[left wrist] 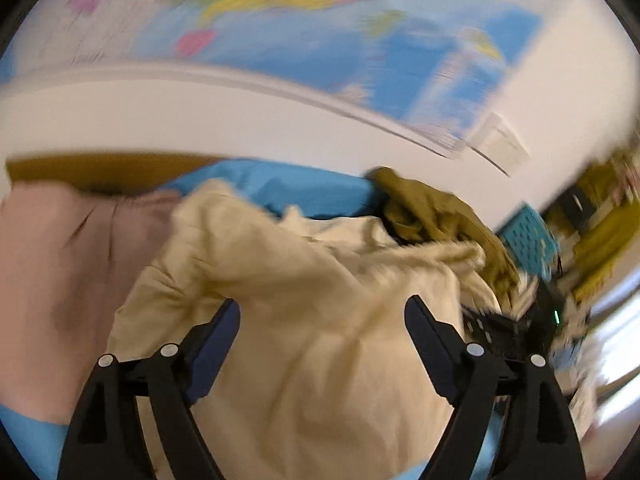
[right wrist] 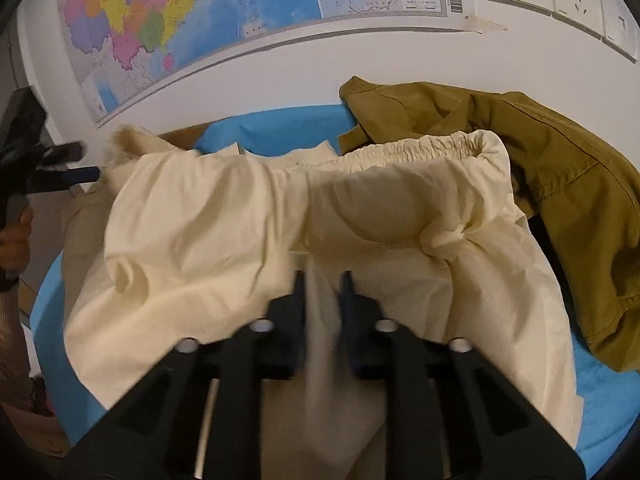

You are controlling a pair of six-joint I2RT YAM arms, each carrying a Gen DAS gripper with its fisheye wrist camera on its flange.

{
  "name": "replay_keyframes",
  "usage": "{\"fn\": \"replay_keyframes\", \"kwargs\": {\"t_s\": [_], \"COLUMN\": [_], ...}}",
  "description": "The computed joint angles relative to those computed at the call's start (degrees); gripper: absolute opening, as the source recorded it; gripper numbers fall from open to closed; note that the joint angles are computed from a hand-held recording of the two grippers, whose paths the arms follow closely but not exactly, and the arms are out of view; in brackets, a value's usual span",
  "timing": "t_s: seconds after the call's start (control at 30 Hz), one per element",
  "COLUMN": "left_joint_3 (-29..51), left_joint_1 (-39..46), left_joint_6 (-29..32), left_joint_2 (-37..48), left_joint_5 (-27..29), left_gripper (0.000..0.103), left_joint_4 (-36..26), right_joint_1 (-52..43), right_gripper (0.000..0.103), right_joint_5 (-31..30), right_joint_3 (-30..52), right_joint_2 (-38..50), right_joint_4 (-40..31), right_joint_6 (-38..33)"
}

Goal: Fold large clothes

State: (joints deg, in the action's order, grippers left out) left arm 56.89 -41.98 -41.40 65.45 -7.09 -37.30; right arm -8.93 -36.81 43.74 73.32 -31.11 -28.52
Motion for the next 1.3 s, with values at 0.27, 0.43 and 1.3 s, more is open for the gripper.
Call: {"fn": "replay_keyframes", "kwargs": {"t_s": [0.27, 0.43, 1.3], "left_joint_3": [7.6, 15.0, -17.1], "left_joint_1": [-7.2, -3.9, -14.5], "left_joint_6": [7.1, 5.2, -11.6], "left_joint_2": [18.5, 29.8, -25.9], "left_joint_5": [3.7, 3.9, -26.3], "left_gripper": [0.081, 0.000, 0.085], "left_joint_4": [2.9, 0.9, -15.0], "right_joint_1": [2.3, 1.4, -35.9], "right_gripper": [0.003, 0.003, 0.087], "right_joint_5": [-0.2, -4.5, -18.5], "right_joint_3": [1.6, 4.8, 6.2], "right_joint_2": [-2.1, -2.7, 10.1], "right_joint_4": [3.8, 8.0, -20.1], "right_joint_6": [6.8, 11.4, -29.1]}}
